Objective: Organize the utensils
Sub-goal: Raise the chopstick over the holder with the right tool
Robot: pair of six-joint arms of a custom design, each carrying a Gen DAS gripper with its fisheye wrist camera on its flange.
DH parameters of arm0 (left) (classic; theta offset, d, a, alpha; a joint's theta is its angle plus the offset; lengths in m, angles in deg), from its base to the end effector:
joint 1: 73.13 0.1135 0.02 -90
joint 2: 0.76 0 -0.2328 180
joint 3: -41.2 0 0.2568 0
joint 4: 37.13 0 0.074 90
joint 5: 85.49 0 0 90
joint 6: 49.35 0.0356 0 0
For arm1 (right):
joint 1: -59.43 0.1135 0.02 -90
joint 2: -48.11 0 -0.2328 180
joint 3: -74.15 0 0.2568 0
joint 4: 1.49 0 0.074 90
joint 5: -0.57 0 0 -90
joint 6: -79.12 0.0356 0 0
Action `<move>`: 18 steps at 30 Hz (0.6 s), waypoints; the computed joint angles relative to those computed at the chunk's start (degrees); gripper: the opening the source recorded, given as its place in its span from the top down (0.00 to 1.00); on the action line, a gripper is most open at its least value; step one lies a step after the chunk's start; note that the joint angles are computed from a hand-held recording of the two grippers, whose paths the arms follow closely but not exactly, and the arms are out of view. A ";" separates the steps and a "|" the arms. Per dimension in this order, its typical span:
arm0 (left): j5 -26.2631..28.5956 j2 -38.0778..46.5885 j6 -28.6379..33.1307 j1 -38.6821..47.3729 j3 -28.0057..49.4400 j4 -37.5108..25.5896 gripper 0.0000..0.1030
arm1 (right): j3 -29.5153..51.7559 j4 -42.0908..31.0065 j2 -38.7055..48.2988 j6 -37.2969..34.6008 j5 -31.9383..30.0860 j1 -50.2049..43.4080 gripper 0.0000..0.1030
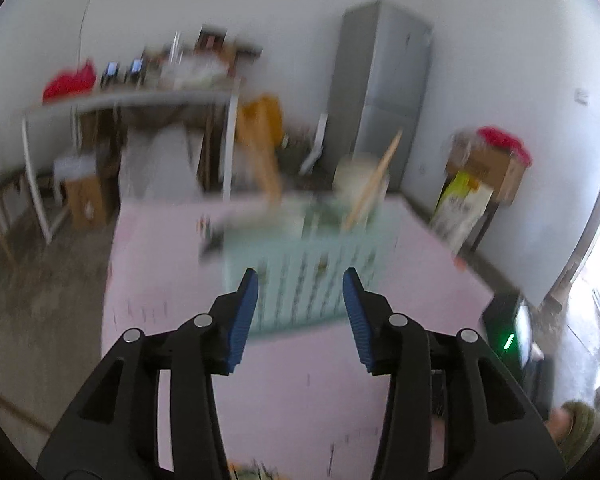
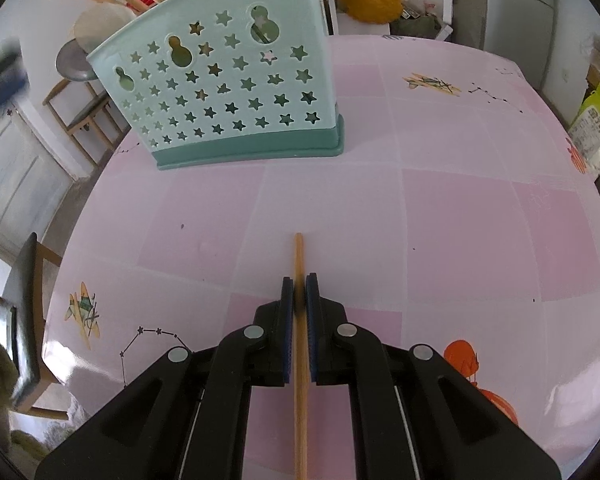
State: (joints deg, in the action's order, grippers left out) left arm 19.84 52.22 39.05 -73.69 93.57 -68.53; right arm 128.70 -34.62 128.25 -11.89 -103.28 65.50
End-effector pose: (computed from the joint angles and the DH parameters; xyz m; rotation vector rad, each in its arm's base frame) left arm 0.2284 -0.0116 0.2392 0.1387 2.1180 -0.3069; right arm 0.2657 0.0368 0.1392 -0.2475 2.5760 0.3458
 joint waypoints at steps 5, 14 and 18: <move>-2.68 3.70 0.31 0.82 -3.63 -1.39 0.60 | 0.47 -1.31 -0.66 -0.17 -1.64 -1.37 0.94; -4.91 5.84 1.84 0.24 -7.24 -0.48 0.60 | 2.76 -7.17 -9.83 -0.26 -7.94 -5.94 0.94; -4.71 6.94 1.53 0.63 -7.10 -0.32 0.60 | 4.99 -9.10 -14.99 0.02 -9.34 -6.85 0.94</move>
